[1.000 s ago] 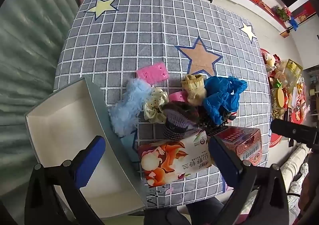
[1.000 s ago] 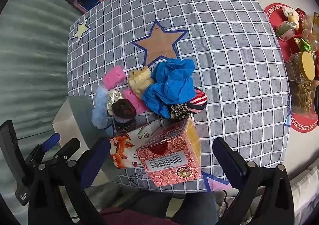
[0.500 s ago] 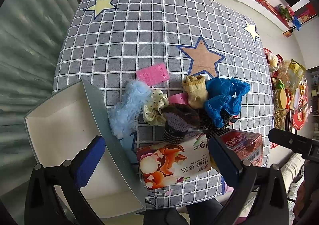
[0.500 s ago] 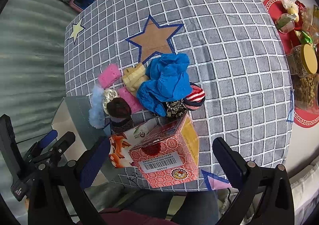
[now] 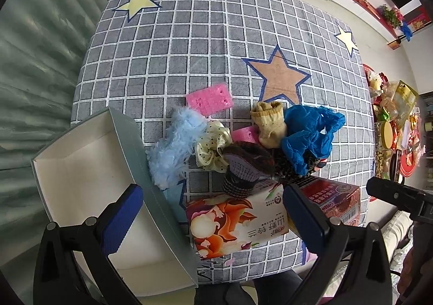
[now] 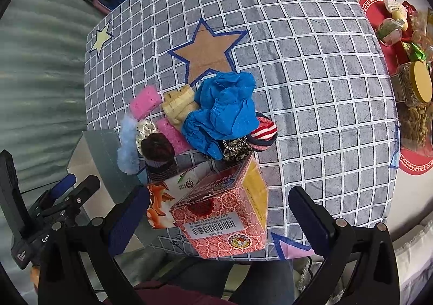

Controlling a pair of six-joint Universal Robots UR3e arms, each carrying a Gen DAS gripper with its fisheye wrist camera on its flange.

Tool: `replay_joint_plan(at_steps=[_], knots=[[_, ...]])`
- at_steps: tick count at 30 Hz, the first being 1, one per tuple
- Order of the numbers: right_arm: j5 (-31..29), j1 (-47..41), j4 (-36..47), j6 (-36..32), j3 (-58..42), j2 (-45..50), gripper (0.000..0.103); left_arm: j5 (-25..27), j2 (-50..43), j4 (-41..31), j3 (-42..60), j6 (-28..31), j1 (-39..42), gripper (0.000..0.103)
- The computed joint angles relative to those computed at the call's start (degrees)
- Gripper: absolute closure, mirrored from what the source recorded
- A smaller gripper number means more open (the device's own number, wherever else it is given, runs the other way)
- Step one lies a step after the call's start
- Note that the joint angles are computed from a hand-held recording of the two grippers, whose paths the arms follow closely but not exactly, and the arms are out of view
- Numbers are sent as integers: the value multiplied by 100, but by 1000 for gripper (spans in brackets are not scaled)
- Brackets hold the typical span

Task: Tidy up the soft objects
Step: 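Move both tools toward the pile of soft items on the table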

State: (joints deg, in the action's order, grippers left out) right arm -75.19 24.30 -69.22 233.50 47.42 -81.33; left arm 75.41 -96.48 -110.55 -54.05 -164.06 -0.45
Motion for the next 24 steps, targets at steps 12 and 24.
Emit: replay_joint_plan(at_steps=[12,24], knots=[[112,-92,-199,-70,478,-158,0,392,-668,-315,598,-321,-286,0],[246,-195,-419,-224,873,-225,0,337,-1284,-548,1111,-479,-365,0]])
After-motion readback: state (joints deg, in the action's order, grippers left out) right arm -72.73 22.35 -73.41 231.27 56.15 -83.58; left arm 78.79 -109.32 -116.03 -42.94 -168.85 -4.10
